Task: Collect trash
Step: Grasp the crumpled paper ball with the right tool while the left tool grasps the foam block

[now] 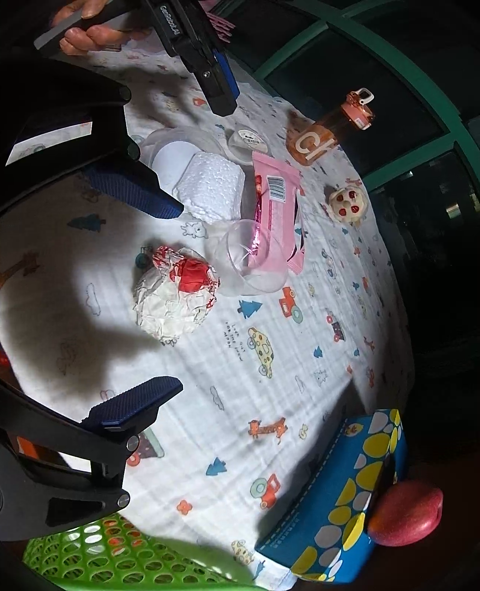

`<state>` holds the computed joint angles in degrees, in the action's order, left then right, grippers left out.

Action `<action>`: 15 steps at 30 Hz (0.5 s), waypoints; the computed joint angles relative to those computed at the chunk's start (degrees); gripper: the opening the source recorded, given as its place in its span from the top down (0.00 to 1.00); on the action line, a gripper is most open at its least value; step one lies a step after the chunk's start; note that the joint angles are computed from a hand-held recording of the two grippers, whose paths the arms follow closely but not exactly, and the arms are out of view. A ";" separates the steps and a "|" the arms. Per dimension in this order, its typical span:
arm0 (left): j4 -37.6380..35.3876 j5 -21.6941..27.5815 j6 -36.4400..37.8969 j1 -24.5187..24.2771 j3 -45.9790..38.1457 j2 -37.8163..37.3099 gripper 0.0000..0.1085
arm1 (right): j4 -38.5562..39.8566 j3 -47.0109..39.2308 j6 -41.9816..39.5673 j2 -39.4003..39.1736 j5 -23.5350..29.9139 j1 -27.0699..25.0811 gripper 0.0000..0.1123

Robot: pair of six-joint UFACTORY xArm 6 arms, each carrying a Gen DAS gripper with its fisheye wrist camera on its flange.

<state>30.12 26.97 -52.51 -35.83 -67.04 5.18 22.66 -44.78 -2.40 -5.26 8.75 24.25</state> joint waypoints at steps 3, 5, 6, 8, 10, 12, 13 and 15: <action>-0.48 -0.18 0.81 -0.16 0.23 0.15 0.46 | -0.04 -1.93 -0.39 2.60 0.54 -0.05 0.25; -0.85 -0.21 1.35 -0.32 0.10 0.41 0.47 | -1.19 -2.80 0.17 3.93 0.64 -0.11 0.25; -1.05 -0.33 1.73 -0.41 0.00 0.56 0.47 | -1.29 -3.15 -0.05 4.48 0.66 -0.07 0.26; -1.58 -0.27 2.77 -0.64 -0.58 1.19 0.46 | -2.35 -3.69 0.15 5.30 1.19 -0.23 0.33; -2.34 -0.30 3.92 -0.77 -1.21 1.91 0.47 | -1.64 -3.98 -0.73 5.71 1.80 -0.34 0.38; -3.05 -0.31 4.85 -0.90 -1.77 2.59 0.47 | 0.19 -3.91 -2.66 5.69 1.98 -0.29 0.42; -3.50 -0.24 5.40 -0.97 -2.19 3.04 0.47 | 1.14 -3.62 -3.55 5.39 1.84 -0.16 0.46; -4.28 -0.09 6.35 -1.10 -2.91 3.78 0.47 | 1.22 -3.25 -4.10 4.85 1.65 -0.05 0.49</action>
